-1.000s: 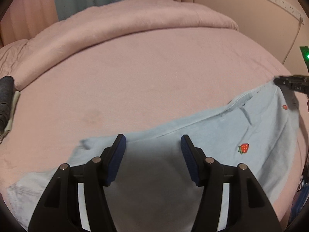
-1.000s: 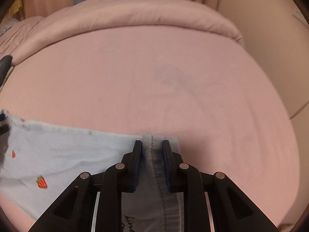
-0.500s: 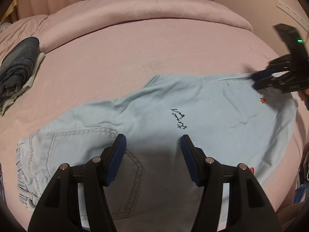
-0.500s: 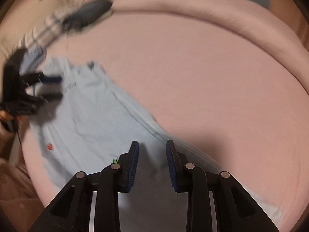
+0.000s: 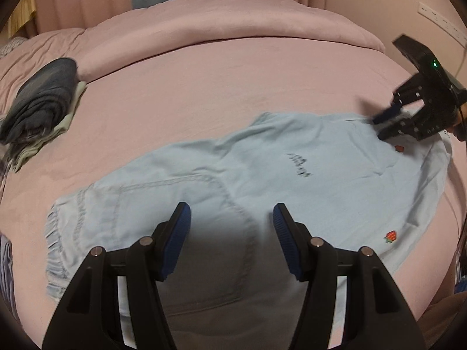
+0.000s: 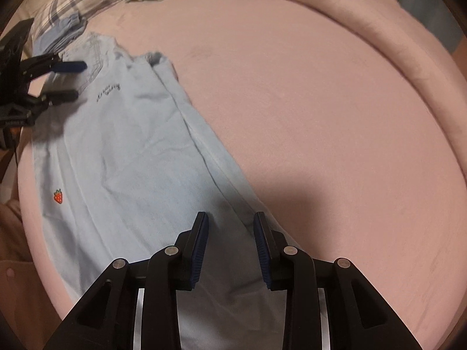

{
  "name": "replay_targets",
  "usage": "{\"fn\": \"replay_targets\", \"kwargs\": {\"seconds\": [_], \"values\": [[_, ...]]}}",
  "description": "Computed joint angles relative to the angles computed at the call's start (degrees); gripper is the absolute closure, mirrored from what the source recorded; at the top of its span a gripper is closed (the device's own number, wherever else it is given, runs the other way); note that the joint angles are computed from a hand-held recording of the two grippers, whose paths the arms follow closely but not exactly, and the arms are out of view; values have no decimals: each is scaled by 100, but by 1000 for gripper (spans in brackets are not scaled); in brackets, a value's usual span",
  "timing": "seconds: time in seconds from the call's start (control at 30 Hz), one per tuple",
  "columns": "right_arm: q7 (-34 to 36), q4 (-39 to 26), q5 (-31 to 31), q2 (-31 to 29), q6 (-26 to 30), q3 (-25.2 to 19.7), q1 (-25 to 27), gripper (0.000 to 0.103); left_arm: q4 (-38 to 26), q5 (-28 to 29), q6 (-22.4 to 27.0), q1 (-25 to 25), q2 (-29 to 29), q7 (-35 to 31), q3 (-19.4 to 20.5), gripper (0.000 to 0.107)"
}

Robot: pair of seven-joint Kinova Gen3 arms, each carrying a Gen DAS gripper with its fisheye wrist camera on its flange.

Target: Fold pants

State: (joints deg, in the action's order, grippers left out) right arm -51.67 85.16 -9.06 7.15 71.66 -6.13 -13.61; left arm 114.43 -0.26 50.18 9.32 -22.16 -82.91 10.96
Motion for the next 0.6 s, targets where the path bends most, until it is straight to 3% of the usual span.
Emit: {"fn": "replay_targets", "kwargs": {"seconds": [0.07,0.1,0.13,0.17,0.37,0.47,0.6], "values": [[27,-190,-112,156,317,0,24,75,6,10,56,-25,-29,-5,-72,49],[24,-229,-60,161,375,-17,-9,81,10,-28,62,-57,-58,34,-33,49],[83,-167,2,117,347,-46,3,95,50,-76,76,-91,-125,67,-13,49],[50,-97,137,42,272,-53,-91,97,67,-143,74,-158,-150,141,38,49],[-526,271,750,-433,-646,-170,-437,98,201,-762,-79,-651,-96,904,472,47],[-1022,78,1010,-116,-502,-203,-612,98,177,-844,-99,-598,20,933,308,49],[-1298,174,1032,-87,-700,-154,-606,93,105,-1303,37,-741,56,1267,591,49]]}}
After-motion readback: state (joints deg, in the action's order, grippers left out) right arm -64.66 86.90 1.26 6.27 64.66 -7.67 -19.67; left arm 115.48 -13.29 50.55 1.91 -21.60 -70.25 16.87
